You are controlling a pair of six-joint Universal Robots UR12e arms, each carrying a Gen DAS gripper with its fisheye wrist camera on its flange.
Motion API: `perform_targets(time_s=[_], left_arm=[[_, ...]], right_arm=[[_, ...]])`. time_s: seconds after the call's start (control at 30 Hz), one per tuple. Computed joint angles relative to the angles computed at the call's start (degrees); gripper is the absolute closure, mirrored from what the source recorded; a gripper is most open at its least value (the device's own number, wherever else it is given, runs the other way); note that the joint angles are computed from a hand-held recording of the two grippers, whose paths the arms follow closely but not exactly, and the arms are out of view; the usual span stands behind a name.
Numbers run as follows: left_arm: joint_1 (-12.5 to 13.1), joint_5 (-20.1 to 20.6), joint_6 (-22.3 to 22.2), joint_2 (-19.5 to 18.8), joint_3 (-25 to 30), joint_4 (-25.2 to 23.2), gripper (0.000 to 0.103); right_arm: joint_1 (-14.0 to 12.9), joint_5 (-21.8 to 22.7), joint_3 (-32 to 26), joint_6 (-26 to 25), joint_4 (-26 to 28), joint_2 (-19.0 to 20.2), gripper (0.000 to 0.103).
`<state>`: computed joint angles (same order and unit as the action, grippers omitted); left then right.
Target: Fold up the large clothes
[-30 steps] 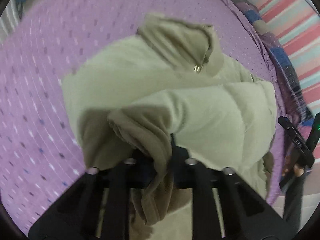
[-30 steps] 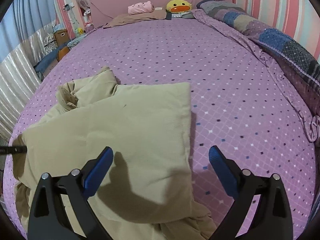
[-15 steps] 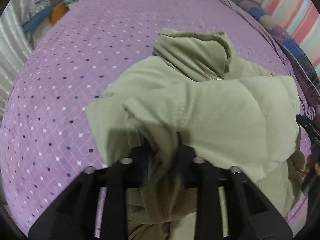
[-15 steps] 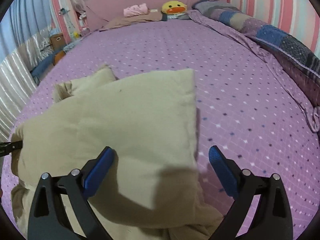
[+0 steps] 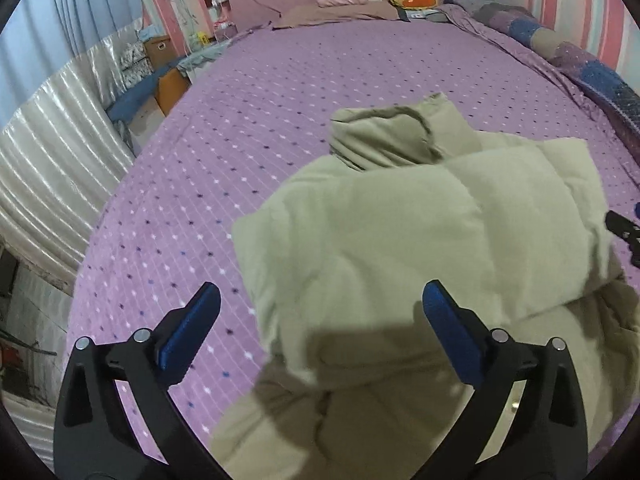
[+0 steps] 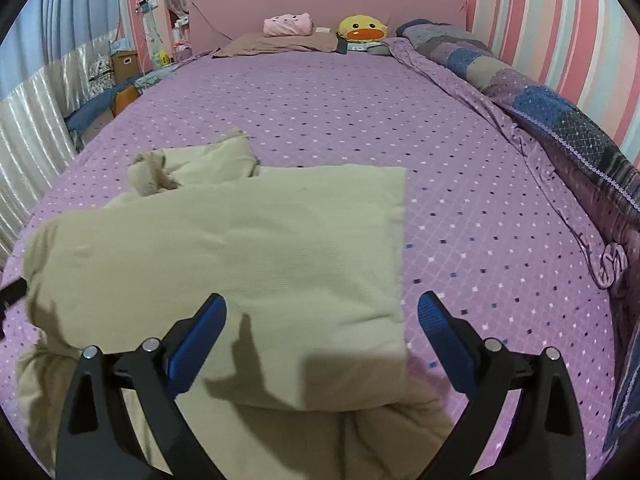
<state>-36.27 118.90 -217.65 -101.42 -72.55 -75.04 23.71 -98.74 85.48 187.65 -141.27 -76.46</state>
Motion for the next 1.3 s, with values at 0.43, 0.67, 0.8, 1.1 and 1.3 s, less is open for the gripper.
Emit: perform_targets(time_s=[0.43, 0.67, 0.8, 1.1, 1.3], left_arm=[[-0.12, -3.97, 0.81, -3.13, 3.26, 2.41, 0.003], [1.74, -4.87, 3.04, -5.37, 3.84, 6.22, 0.003], [3.87, -7.02, 2.58, -7.16, 4.84, 7.39, 0.003], [5.22, -4.05, 5.83, -8.56, 2.31, 14.12, 0.003], [4.96, -2.36, 7.59, -8.41, -0.88, 20.21, 0.003]], right_arm=[[0.81, 0.41, -1.68, -0.14, -1.08, 1.32, 0.006], [-0.09, 3.52, -3.99, -1.26, -4.3, 4.63, 0.006], [-0.47, 4.48, -6.81, -1.16, -6.76, 7.48, 0.006], [0.09, 1.56, -9.78, -4.29, -8.41, 12.33, 0.004], [-0.11, 2.32, -7.63, -4.05, -12.45, 12.61, 0.002]])
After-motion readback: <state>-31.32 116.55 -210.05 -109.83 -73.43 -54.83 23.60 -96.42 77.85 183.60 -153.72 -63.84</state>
